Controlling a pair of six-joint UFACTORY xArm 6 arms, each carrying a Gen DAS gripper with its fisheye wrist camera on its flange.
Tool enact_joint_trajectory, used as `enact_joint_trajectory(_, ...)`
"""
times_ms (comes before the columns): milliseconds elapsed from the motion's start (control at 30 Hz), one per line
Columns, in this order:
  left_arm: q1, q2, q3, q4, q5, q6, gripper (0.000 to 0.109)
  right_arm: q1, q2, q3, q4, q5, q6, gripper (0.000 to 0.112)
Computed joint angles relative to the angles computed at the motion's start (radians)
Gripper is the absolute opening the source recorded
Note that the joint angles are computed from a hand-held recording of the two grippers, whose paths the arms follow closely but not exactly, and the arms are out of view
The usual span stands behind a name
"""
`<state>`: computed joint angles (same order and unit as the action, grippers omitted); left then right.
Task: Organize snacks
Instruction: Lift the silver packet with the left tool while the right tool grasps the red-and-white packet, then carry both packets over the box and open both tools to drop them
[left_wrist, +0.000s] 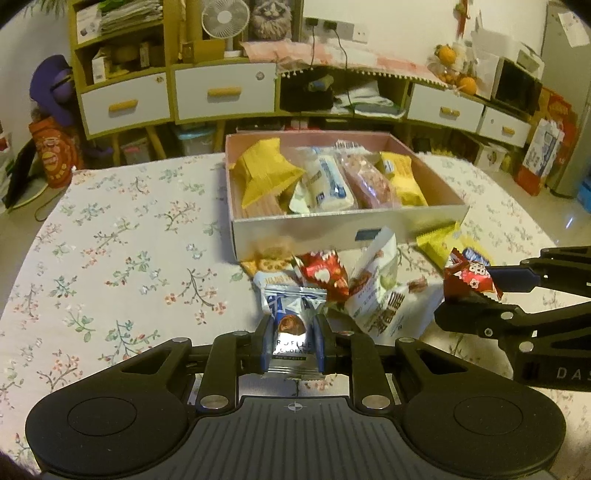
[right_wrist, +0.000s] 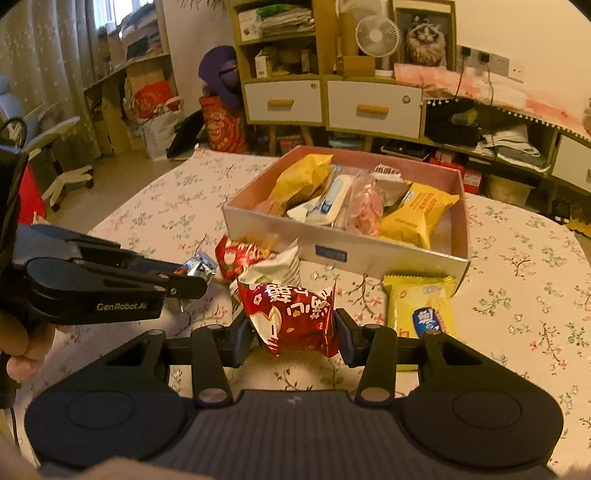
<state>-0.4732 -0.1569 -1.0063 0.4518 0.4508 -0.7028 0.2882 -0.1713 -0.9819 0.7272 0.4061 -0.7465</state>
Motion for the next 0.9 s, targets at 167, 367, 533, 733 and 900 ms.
enact_joint_trajectory(167,0.005,-0.001,-0.013,0.008,-0.013,-0.02,0.02,-0.005,0.011,-0.021,0.026,-0.011,0.001,0.042)
enact_joint_trajectory(367,0.012,0.01,-0.041,0.024,-0.022,-0.048,0.02,-0.01,0.037,-0.054,0.041,-0.029,0.017,0.042)
enact_joint_trajectory(533,0.018,0.034,-0.081,0.046,-0.024,-0.103,0.02,-0.012,0.069,-0.091,0.044,-0.051,0.055,0.043)
enact_joint_trajectory(733,0.018,0.089,-0.16,0.062,0.006,-0.154,0.02,-0.017,0.128,-0.152,0.026,-0.076,0.121,0.043)
enact_joint_trajectory(900,0.018,0.157,-0.248,0.054,0.026,-0.12,0.02,-0.031,0.172,-0.193,0.016,-0.088,0.188,0.043)
